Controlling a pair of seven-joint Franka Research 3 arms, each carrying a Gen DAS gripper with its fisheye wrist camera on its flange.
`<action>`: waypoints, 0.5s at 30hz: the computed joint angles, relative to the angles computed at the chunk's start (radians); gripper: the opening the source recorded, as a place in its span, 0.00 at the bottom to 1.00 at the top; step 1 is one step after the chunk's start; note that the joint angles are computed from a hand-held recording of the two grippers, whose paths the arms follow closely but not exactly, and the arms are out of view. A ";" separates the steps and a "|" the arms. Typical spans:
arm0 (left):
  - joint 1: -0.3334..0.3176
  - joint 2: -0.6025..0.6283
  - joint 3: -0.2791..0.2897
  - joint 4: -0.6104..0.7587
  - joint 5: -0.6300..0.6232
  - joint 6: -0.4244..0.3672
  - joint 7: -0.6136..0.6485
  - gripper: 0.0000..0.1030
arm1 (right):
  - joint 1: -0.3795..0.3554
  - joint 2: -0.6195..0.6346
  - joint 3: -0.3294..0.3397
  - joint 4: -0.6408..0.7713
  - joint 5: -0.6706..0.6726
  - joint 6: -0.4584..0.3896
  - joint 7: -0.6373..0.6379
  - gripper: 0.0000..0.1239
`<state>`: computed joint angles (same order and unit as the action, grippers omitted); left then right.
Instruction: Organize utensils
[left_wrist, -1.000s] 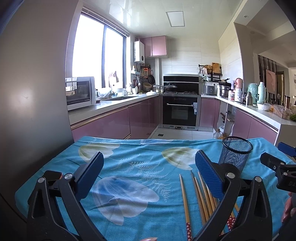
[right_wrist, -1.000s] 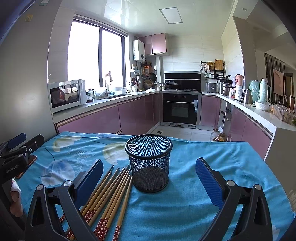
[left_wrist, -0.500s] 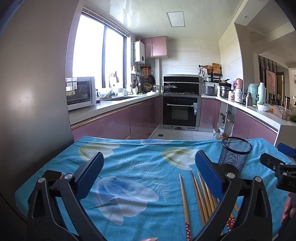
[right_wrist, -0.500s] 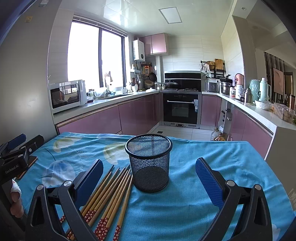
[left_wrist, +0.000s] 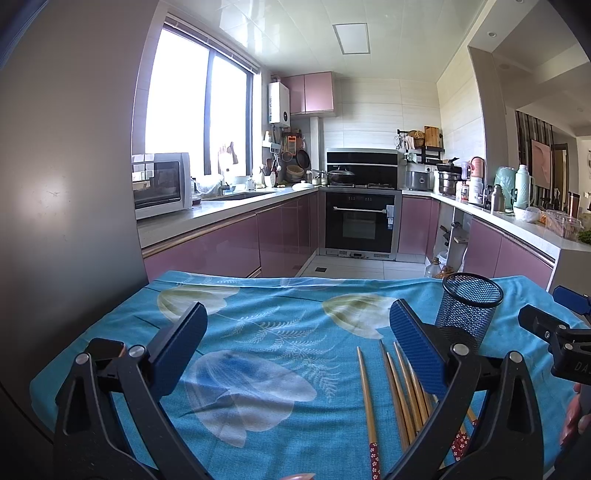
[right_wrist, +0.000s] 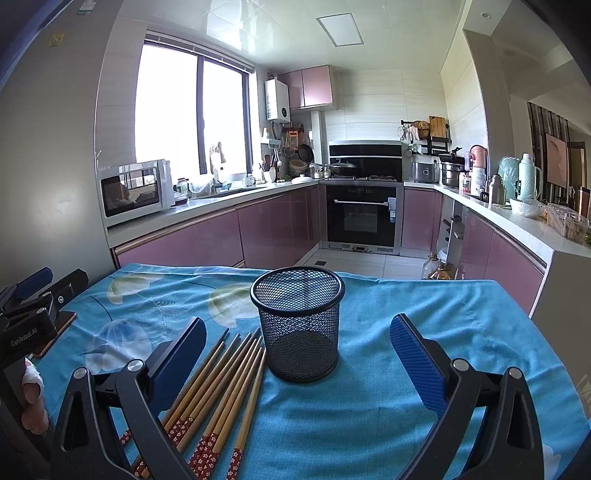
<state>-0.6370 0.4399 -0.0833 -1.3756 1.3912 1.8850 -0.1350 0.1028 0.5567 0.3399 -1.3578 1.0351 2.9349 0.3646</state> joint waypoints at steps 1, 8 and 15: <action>0.000 0.000 0.000 -0.001 0.001 0.001 -0.001 0.95 | 0.000 0.000 0.000 0.000 0.000 0.000 0.000 0.78; -0.002 0.000 0.000 0.000 0.000 -0.002 -0.002 0.95 | -0.002 0.000 0.000 0.000 0.000 -0.005 0.003 0.78; -0.002 0.000 0.000 0.000 0.000 -0.002 -0.002 0.95 | -0.001 0.002 -0.005 0.004 -0.006 -0.021 0.015 0.78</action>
